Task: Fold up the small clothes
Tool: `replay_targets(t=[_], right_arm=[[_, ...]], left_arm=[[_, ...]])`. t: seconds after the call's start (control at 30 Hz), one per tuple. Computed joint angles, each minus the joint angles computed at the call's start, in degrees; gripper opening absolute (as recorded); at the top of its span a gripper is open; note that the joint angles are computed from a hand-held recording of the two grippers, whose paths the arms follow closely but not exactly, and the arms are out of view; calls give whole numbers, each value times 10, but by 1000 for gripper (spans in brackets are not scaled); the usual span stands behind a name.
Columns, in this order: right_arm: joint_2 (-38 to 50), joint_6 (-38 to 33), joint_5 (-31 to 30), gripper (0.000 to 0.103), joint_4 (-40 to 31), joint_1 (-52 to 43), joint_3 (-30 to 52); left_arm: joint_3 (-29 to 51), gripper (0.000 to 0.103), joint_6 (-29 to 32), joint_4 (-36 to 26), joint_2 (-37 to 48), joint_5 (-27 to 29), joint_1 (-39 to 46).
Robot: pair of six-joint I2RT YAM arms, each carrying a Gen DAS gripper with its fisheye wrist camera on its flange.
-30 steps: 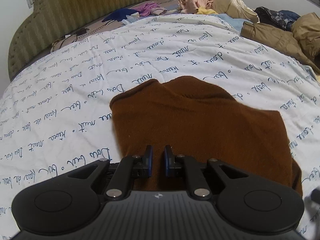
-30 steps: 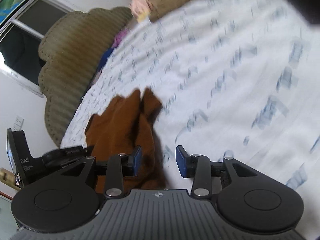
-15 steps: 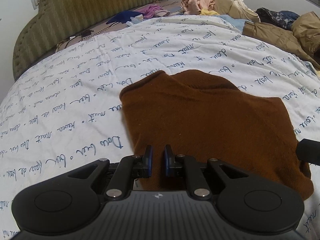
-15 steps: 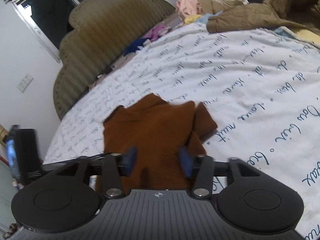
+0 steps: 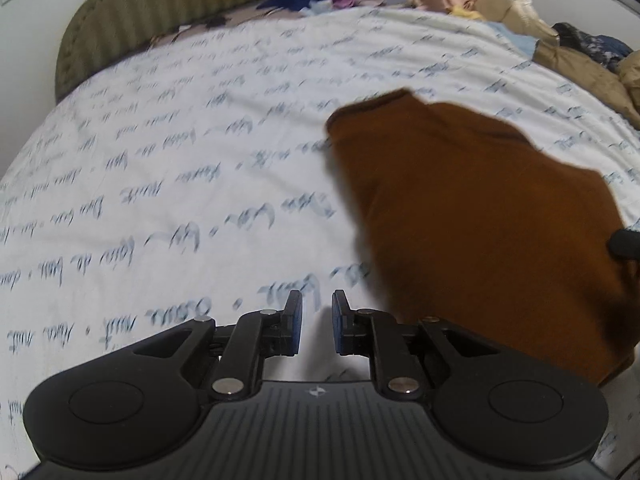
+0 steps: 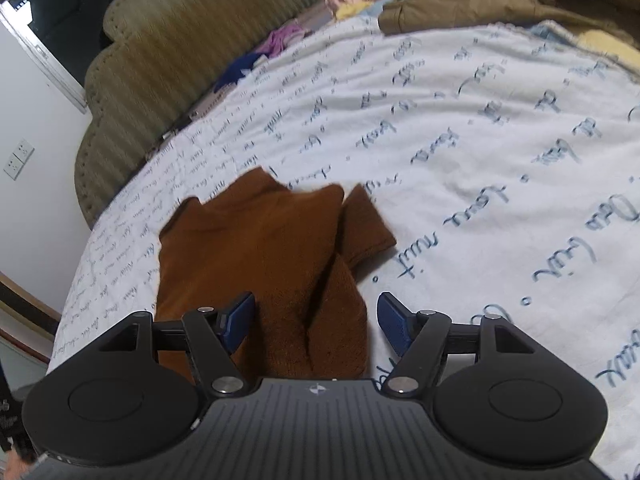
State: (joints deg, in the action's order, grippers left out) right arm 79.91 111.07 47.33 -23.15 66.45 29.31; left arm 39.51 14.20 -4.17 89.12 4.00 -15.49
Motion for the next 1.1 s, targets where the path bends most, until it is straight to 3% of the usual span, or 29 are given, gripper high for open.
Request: replay_targets(t=[0.07, 0.13, 0.17, 0.23, 0.3, 0.4, 0.5, 0.57, 0.67, 0.73, 0.8, 0.87, 0.93, 0.97, 1.0, 1.1], right_arm=[[14, -28, -20, 68, 31, -18, -1], [13, -56, -29, 59, 66, -25, -7], [9, -67, -31, 49, 71, -25, -5], [7, -74, -18, 44, 39, -17, 17], [-3, -97, -12, 31, 20, -13, 34], [-36, -126, -10, 24, 34, -9, 33], [-96, -112, 26, 19, 93, 25, -10], [-110, -78, 39, 18, 80, 51, -19], [-56, 10, -32, 15, -3, 32, -6], [-54, 45, -47, 15, 31, 27, -48], [-80, 49, -25, 15, 47, 45, -69], [-89, 26, 1, 21, 18, 60, -50], [-107, -5, 7, 45, 28, 58, -50], [-115, -17, 3, 75, 32, 54, -50], [-117, -27, -4, 88, 23, 50, -44], [-98, -4, 12, 84, -24, 80, -19]], left_arm=[[-1, 15, -2, -6, 2, 16, 20], [-6, 15, -4, -11, -3, 30, 33], [-11, 15, -3, -12, -11, 33, 35], [-24, 15, 1, -19, -37, 44, 37], [-40, 15, 10, -24, -69, 50, 29], [-37, 15, 16, -46, -86, 56, 12], [-8, 15, 10, -107, -69, 101, 17], [-23, 16, 13, -84, -82, 90, 7], [13, 15, 10, -101, -39, 93, 4], [48, 16, 14, -118, 0, 97, 2], [68, 16, 1, -117, 22, 82, -4], [91, 16, -12, -111, 41, 86, -8], [126, 16, -36, -101, 69, 84, -17], [153, 16, -40, -118, 85, 76, -24], [175, 16, -42, -143, 95, 72, -28], [123, 16, -17, -109, 47, 62, -39]])
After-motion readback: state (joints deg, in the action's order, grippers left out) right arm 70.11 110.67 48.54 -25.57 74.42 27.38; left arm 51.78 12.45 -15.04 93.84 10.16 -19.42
